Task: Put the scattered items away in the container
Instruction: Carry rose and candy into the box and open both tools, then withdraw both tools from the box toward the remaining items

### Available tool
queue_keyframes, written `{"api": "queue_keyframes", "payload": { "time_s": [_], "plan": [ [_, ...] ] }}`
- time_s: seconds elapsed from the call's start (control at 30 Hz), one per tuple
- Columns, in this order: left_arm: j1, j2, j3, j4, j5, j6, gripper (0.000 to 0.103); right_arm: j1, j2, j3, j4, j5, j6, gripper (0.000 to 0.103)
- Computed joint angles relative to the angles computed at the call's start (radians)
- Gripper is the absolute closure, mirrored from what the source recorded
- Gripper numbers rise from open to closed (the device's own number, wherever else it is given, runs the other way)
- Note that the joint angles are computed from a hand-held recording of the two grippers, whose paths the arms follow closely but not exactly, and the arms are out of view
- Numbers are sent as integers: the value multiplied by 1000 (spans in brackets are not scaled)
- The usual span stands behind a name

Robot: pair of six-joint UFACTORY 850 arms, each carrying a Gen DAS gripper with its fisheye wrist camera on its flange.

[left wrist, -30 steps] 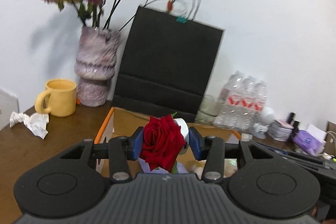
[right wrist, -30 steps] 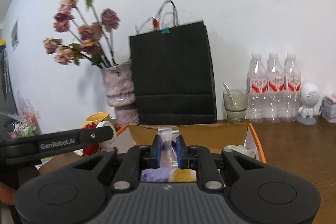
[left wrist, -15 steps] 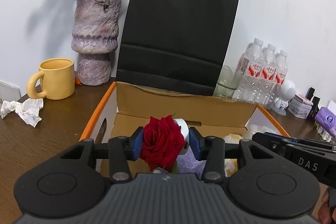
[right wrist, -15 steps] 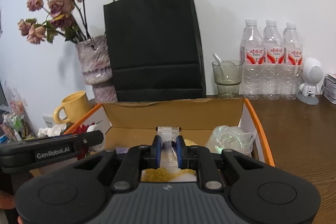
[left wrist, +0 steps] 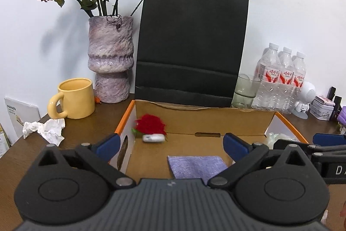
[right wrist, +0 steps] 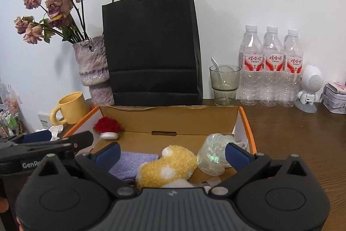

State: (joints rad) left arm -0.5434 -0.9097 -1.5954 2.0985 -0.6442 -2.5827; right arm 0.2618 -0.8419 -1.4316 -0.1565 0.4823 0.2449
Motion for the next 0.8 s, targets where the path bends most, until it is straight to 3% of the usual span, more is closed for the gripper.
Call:
{"api": "queue_keyframes", "payload": {
  "time_s": [0.8],
  "plan": [
    [-2,0,2,5,1,-4,0,5,-2,-3,-10,-16,-2,0]
  ]
}}
